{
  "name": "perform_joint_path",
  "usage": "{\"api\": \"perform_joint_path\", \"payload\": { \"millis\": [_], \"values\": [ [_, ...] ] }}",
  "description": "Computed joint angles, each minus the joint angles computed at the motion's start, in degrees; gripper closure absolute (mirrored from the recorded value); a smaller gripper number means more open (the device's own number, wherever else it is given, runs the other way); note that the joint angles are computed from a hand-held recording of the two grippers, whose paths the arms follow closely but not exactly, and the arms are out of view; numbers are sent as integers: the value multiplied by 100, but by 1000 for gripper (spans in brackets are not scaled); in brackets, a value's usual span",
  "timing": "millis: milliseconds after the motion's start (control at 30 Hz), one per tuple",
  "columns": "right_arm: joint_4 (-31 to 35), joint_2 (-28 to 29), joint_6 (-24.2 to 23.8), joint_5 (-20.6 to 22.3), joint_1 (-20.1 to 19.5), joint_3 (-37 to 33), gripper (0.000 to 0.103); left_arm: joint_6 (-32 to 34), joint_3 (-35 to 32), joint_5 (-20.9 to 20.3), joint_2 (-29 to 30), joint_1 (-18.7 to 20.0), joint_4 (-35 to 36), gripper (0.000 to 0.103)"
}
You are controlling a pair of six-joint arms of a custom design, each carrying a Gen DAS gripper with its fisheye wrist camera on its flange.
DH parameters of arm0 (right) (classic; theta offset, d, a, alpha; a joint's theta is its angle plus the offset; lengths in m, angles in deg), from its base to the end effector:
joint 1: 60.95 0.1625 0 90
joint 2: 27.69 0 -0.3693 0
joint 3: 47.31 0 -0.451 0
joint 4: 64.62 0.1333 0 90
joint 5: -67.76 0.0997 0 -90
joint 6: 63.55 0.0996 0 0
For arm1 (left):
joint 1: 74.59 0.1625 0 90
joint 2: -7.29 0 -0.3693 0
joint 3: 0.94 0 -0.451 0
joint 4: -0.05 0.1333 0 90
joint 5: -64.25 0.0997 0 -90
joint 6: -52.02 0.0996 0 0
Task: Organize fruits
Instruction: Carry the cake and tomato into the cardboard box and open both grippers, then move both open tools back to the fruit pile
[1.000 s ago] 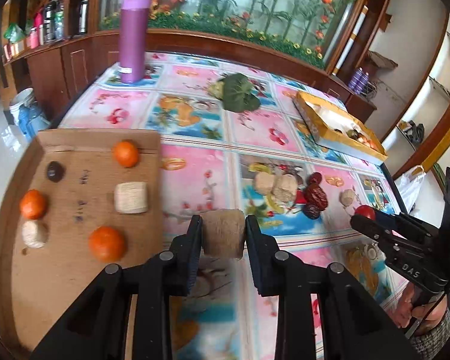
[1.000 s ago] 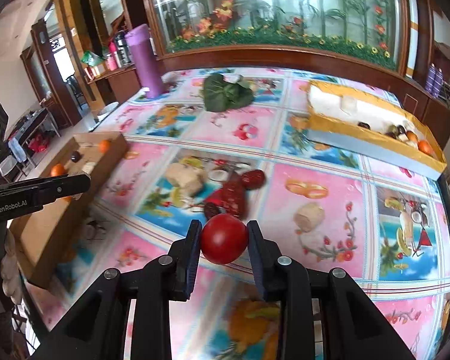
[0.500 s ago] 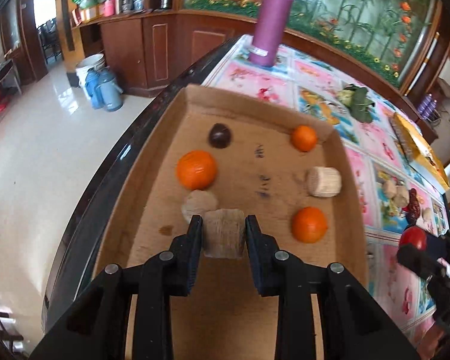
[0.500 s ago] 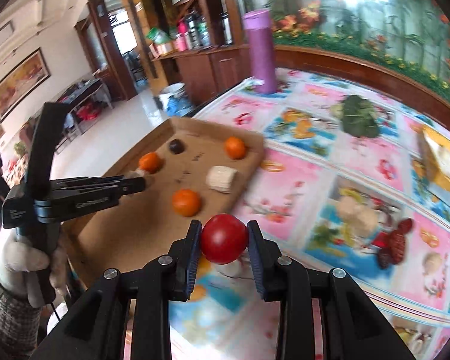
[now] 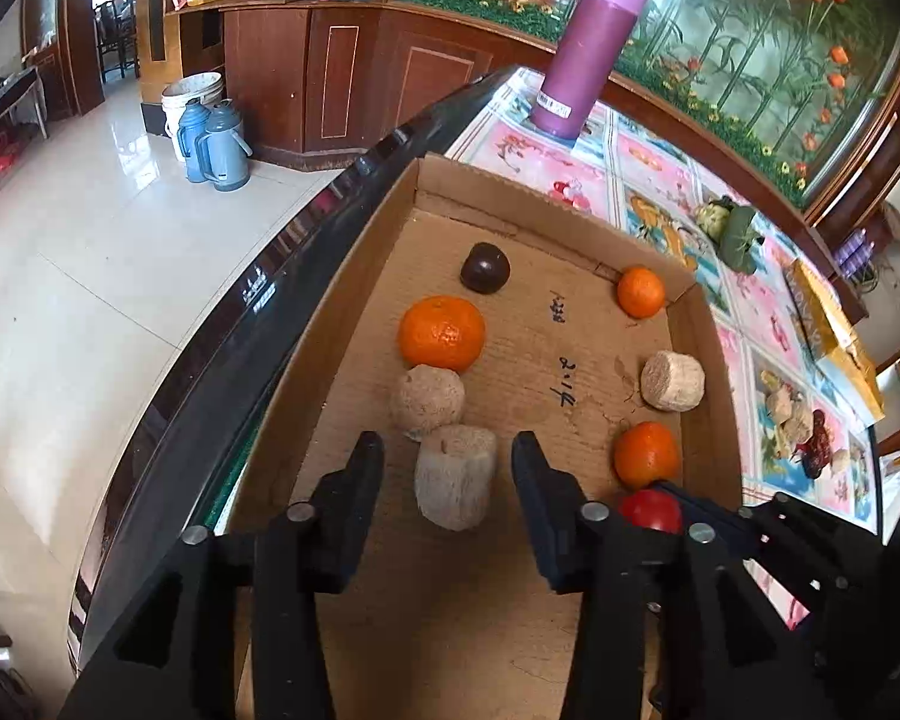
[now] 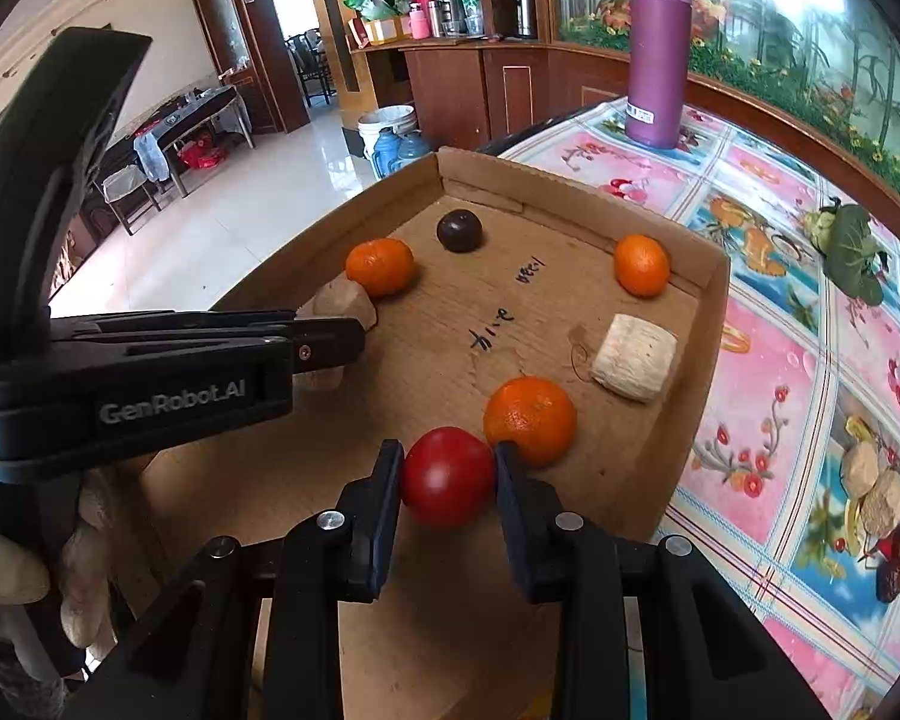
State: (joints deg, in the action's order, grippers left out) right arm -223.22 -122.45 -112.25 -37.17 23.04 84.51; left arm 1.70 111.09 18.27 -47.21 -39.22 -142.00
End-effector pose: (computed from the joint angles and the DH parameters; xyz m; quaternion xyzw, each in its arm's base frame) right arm 0.0584 -0.4733 0.2289 0.3144 -0.9016 0.1819 0.2349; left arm -0.3304 -0.4829 0.0018 0.0527 0.9247 -0.2699 0.2632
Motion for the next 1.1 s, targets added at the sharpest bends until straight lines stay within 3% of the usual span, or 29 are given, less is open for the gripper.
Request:
{"api": "perform_joint_path", "payload": {
  "millis": [133,267,533,700,833,1100],
  "values": [
    [-112,96,-43,60,-11,-41,65,-134,187,154,-177,-174,-177,45],
    [5,-148,30,414,-106,-8,43,-424,406,488,-405,-452,-141,35],
    [95,-1466,237,1119,-536,456,31,-1062,649,816,-556,-980,100,18],
    [643,-2471,777,1730,-1240,701,30,-987,451,749,-94,-1229,-106,17],
    [1054,-3275,1138,2209,-1912,923,29,-1002,19,1008,373,-1444,482,17],
    [689,-3882,1086,2259,-2297,1158,25,-1107,-498,1431,881,-1797,1464,17]
  ]
}}
